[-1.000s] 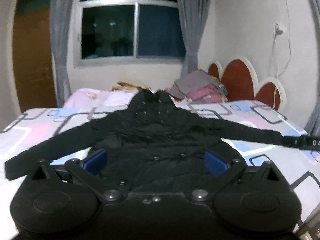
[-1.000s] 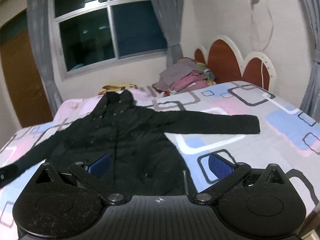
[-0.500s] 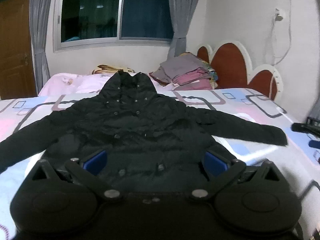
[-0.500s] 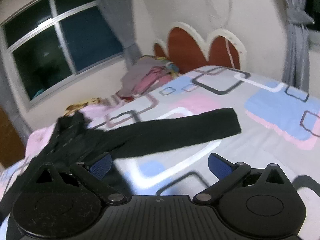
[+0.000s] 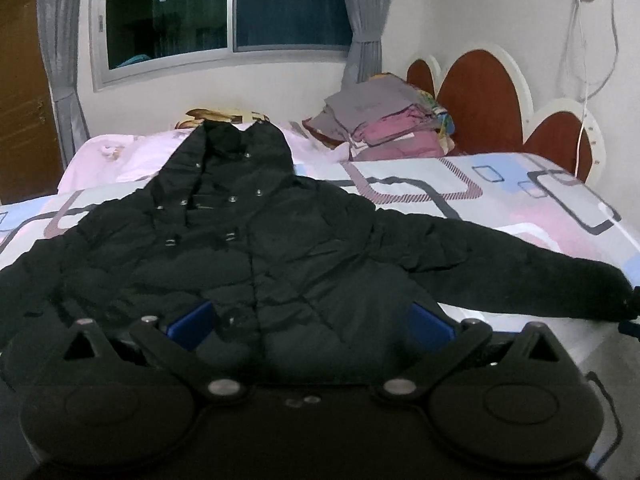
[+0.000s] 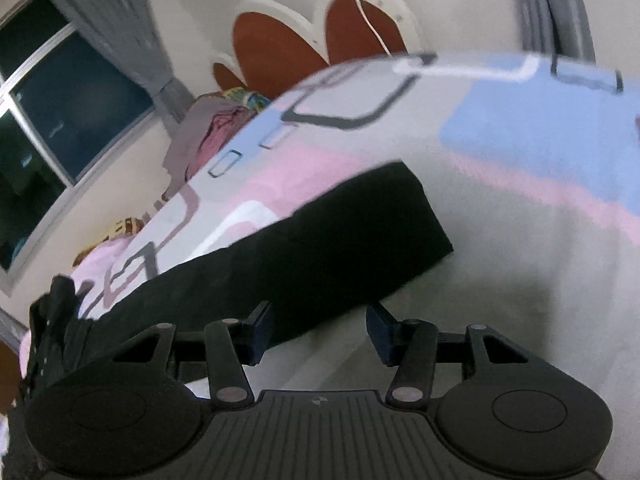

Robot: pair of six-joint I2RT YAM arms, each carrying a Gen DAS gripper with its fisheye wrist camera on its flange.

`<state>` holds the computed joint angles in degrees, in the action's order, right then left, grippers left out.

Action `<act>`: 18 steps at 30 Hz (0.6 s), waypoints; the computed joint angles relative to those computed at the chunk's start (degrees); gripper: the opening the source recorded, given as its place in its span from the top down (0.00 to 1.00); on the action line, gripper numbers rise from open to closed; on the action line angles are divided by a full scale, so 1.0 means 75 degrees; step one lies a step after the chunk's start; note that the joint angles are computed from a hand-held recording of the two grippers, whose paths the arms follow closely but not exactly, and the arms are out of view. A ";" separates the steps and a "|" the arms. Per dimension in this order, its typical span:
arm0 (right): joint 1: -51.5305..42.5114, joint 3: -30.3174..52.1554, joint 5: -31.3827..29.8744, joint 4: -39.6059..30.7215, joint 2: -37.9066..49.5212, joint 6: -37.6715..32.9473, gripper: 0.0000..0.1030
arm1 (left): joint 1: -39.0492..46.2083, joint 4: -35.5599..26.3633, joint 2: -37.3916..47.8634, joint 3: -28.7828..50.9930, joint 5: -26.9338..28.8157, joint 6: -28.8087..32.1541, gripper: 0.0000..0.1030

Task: Fold large clothes

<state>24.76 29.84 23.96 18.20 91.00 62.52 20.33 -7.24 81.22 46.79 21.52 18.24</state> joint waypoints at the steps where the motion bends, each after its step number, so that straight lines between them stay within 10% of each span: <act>1: -0.0127 -0.0044 -0.0142 0.0218 0.0171 0.0071 0.49 | -0.0088 0.0037 0.0109 0.0048 -0.0111 -0.0016 0.00; 10: -0.0230 -0.0079 0.0053 0.0962 0.0620 0.0196 0.50 | -0.0381 -0.0114 0.0782 0.0650 -0.0553 -0.0173 0.00; 18: -0.0262 0.0817 0.0191 0.0437 0.1014 -0.0127 0.90 | 0.0442 -0.0463 0.1361 0.1353 -0.0350 0.0174 0.00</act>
